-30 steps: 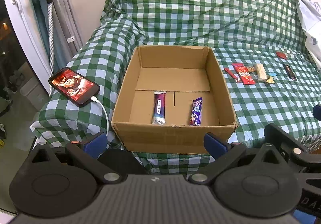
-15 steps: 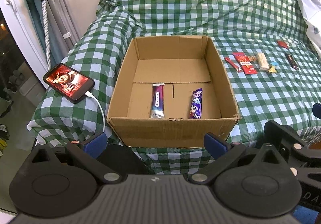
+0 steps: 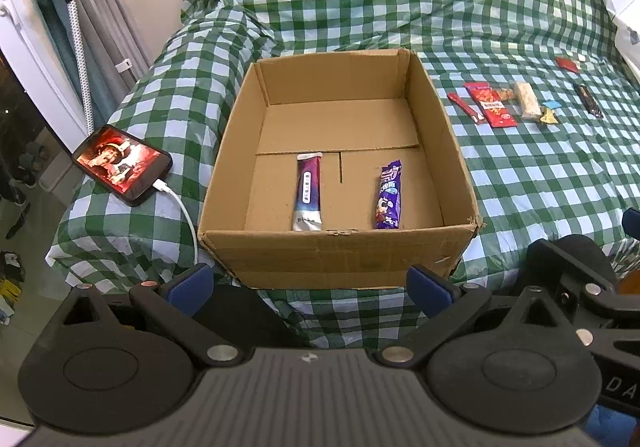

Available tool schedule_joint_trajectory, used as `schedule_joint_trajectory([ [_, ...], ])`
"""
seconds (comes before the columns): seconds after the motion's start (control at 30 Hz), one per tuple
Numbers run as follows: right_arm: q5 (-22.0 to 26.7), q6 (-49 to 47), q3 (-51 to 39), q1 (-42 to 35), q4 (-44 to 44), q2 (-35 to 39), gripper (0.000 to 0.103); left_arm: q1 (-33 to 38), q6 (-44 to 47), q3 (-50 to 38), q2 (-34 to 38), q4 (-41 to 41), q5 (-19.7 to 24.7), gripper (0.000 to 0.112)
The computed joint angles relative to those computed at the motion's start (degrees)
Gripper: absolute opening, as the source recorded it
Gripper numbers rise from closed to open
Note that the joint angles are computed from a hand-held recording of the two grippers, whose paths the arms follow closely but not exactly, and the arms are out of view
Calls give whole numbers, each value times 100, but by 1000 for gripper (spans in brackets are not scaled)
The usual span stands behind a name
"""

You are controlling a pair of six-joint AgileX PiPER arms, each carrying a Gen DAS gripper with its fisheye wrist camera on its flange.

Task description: Organize snacks

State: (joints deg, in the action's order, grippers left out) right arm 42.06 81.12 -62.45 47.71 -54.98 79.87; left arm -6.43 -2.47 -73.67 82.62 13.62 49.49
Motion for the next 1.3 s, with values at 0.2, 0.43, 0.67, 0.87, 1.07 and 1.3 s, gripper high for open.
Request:
schedule_joint_trajectory([
  [0.2,-328,-79,107,-315,234,31,102,-227,-242,-189,273,272,101,103],
  [0.43,-749,-404,201,-764,728,72,102,-470,-488,-447,627,546,234,103],
  [0.67,-1194,-825,242,-1215,1172,170,102,-647,-612,-809,1024,716,404,103],
  [0.87,-1374,-1161,135,-1532,1415,308,102,-801,-684,-1277,1409,790,554,103],
  [1.07,-1548,-1250,-22,-1880,1372,442,102,-981,-692,-1977,1870,827,708,103],
  [1.3,-1913,-1833,-209,-2553,1810,662,102,-1255,-460,-3323,2776,752,1105,103],
])
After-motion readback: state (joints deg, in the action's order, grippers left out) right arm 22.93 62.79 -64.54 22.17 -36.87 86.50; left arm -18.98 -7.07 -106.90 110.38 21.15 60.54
